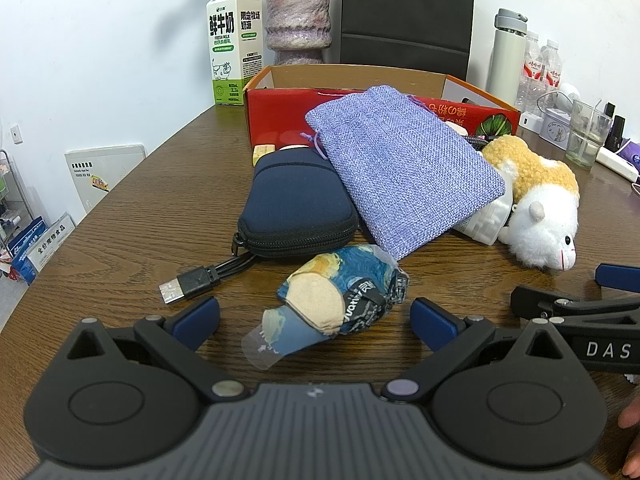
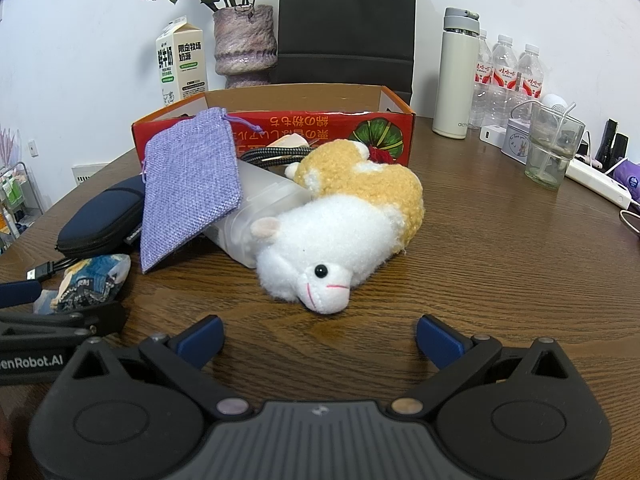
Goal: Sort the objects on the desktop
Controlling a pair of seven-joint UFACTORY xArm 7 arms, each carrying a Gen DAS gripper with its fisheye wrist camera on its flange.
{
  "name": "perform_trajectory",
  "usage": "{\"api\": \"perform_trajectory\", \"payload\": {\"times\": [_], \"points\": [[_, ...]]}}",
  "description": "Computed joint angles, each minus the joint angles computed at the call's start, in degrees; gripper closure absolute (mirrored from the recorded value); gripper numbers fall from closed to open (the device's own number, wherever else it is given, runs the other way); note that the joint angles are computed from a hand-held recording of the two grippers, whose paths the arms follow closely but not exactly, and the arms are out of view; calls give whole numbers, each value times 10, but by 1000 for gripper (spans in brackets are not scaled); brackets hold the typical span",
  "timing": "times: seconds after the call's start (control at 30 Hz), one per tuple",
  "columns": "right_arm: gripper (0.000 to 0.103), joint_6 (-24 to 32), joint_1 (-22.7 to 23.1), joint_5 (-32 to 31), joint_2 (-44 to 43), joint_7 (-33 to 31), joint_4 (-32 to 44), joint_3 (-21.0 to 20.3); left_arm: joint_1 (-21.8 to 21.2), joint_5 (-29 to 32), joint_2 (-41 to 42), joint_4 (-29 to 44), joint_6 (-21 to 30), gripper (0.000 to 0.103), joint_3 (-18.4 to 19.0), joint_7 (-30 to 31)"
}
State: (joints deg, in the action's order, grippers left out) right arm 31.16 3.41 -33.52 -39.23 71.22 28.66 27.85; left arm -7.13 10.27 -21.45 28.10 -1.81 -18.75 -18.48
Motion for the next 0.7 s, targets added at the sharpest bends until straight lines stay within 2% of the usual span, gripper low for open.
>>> {"api": "perform_trajectory", "payload": {"times": [0.17,0.2,0.23,0.3,0.33,0.4,0.43,0.5,0.53,0.6,0.7], "points": [[0,1,4,1,0,-1,0,-4,-9,0,-4,-9,-8,0,11,8],[3,4,6,5,-3,1,1,-3,-25,-6,-17,-23,-21,0,27,12],[5,-3,10,7,-21,9,-10,-5,-58,-14,-31,-44,-52,0,61,23],[5,-66,12,0,-83,31,-55,-12,-129,-14,-79,-100,-121,0,142,50],[4,-87,19,6,-124,34,-78,-17,-141,-12,-97,-125,-157,0,159,61],[2,-104,26,21,-195,40,-111,-21,-125,-11,-122,-163,-220,0,152,83],[0,-103,29,30,-231,43,-125,-19,-113,-17,-128,-169,-230,0,139,88],[0,-85,43,46,-281,32,-147,-22,-88,-40,-138,-174,-223,0,103,94],[0,-59,65,58,-293,7,-152,-35,-82,-48,-134,-168,-209,0,97,94],[2,-17,92,81,-303,-31,-157,-48,-87,-51,-100,-151,-212,0,108,93],[9,35,110,109,-301,-73,-151,-38,-104,-38,-54,-128,-234,0,131,98]]}}
